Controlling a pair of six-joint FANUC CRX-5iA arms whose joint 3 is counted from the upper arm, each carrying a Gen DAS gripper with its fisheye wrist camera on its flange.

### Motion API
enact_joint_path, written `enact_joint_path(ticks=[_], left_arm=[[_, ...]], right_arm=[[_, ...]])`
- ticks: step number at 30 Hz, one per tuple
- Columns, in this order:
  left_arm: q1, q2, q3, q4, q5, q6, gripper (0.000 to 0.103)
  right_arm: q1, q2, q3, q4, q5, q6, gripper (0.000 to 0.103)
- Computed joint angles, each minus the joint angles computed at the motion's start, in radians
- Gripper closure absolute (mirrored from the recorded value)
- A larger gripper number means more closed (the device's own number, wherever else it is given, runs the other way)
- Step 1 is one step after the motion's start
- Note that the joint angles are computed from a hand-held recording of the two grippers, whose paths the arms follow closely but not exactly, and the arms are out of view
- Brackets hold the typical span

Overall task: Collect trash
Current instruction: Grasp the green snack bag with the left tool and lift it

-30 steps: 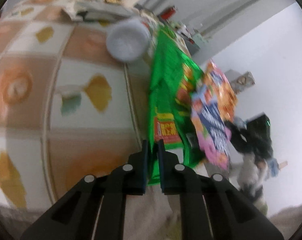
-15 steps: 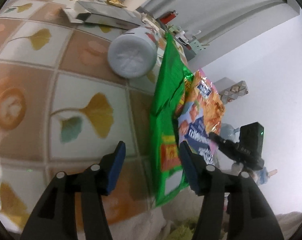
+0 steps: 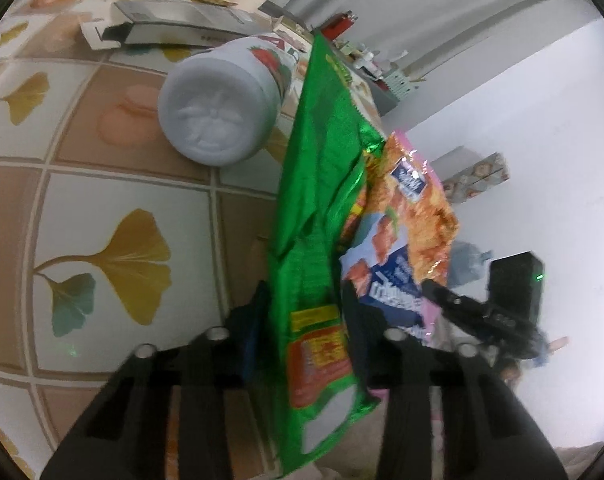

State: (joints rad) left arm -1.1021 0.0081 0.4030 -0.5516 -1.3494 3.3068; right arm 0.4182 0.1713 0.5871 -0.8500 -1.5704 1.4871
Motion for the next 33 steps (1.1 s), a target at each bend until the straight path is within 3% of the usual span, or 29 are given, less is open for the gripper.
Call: enact_joint_path(ticks=[3, 15, 33], left_arm=[[-0.019, 0.033, 0.052, -0.022, -0.058, -0.023, 0.085], [-0.111, 0.181, 0.304, -0.156, -0.306, -0.174, 0.091], [-0.176, 0.315, 0.543, -0.312, -0.506, -0.361, 0.093]], right_arm=[[-0.009, -0.001, -0.008, -0.019, 0.004, -0.002, 0.102], [-0.054, -0.027, -0.043, -0.086, 0.028, 0.006, 0.102], [-0.123, -0.065, -0.083, -0.166, 0.055, 0.051, 0.102]])
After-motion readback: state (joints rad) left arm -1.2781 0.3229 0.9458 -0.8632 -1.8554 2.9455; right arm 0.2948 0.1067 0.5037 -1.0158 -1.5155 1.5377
